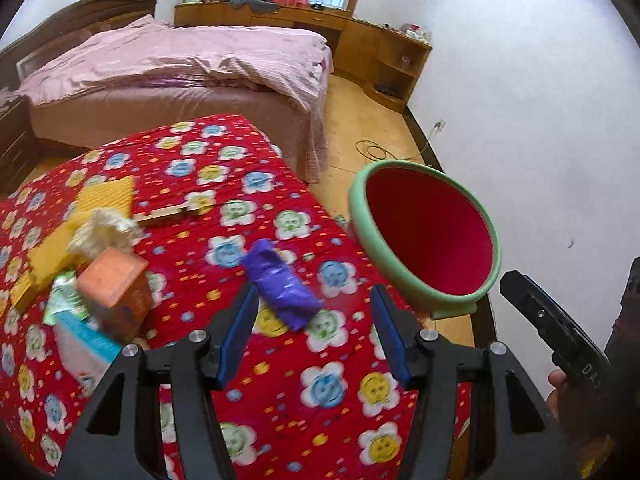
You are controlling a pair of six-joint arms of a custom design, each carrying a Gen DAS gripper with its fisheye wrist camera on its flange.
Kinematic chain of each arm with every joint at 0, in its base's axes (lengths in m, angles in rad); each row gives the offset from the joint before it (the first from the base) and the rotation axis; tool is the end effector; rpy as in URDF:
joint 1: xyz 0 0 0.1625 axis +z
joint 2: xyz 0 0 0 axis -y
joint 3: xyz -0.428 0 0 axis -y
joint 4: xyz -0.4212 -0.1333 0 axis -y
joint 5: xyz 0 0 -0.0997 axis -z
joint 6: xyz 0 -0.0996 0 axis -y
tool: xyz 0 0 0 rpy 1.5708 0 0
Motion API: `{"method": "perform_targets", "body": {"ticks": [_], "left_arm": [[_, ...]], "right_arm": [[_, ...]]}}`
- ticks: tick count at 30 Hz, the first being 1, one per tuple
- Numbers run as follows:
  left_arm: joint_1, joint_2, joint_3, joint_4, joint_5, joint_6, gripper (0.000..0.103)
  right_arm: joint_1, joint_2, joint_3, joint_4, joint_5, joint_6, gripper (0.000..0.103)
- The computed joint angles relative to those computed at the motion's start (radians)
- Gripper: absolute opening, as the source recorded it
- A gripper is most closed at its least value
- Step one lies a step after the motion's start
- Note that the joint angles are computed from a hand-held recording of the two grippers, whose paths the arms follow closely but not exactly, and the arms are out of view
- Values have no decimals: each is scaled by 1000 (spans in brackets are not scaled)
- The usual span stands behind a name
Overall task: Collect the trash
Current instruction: 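Grasp the small gold box with the left tool while the right tool grasps the purple plastic bag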
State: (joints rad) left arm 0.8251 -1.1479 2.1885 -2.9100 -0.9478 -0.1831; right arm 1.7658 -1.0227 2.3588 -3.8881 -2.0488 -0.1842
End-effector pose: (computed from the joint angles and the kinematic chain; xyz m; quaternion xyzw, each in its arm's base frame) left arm -0.2039 -0.5029 0.1414 0.2175 0.9169 -0.2623 0.2076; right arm 0.1730 -0.4244 0.1518 0.0520 -0.8626 0.4589 0.2063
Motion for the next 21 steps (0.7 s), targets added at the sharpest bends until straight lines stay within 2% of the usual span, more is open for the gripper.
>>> {"method": "perform_targets", "body": {"ticks": [10, 21], "left_arm": [[29, -119, 87, 1, 71, -48, 58], [110, -195, 119, 6, 179, -81, 58]], "right_arm": [[51, 63, -33, 53, -10, 14, 70], [79, 143, -87, 136, 6, 21, 70]]}}
